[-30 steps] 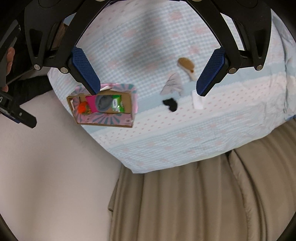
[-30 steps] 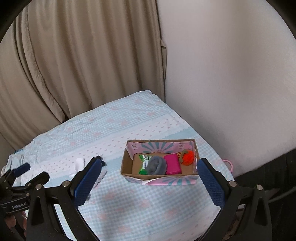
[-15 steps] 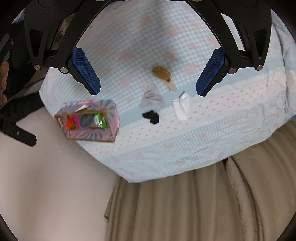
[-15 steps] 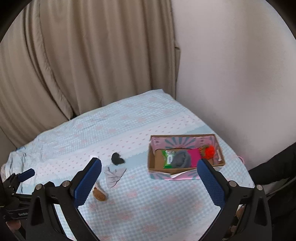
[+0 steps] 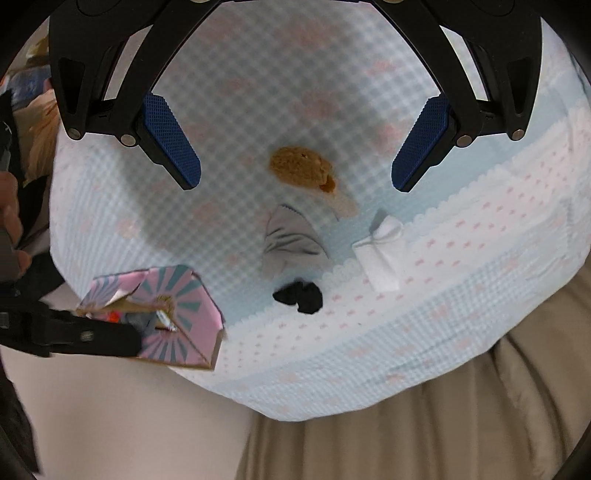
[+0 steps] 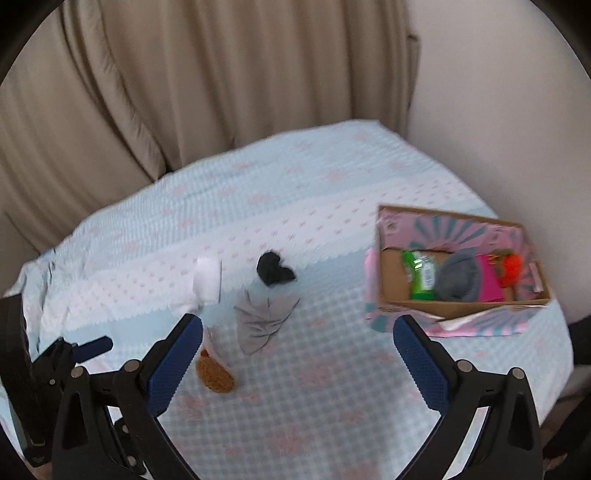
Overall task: Organize soft objects
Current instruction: 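Move both tools back toward the remaining items on the bed, then grasp the brown plush toy with the left tool while the right tool grasps the grey cloth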
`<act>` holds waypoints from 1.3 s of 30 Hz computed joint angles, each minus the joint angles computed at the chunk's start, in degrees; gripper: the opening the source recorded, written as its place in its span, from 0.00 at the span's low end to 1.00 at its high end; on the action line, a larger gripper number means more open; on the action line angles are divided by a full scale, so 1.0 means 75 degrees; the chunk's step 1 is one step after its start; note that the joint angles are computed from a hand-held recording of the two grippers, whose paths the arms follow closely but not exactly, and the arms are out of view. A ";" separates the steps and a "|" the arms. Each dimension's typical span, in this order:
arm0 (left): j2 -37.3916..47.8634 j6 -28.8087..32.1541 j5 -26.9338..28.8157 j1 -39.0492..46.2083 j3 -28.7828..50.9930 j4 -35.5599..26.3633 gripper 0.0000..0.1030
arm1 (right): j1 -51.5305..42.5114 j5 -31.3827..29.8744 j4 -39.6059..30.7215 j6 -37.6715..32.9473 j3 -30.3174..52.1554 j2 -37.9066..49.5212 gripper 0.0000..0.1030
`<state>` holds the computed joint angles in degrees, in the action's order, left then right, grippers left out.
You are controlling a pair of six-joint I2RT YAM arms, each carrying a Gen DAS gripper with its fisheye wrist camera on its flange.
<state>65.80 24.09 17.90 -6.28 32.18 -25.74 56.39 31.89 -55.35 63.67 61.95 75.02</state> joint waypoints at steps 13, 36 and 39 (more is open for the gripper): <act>0.3887 0.0206 -0.0381 -0.0674 -0.1235 0.5099 0.91 | -0.1476 -0.1884 0.5144 -0.2316 -0.1879 0.2657 1.00; 0.5250 0.0068 -0.0380 -0.0685 -0.0924 0.5853 0.51 | -0.2195 -0.2300 0.7260 -0.3888 -0.1054 0.5315 0.43; 0.5015 0.0105 -0.0215 -0.0493 -0.0950 0.5646 0.50 | -0.2183 -0.2302 0.7023 -0.3833 -0.0942 0.5303 0.32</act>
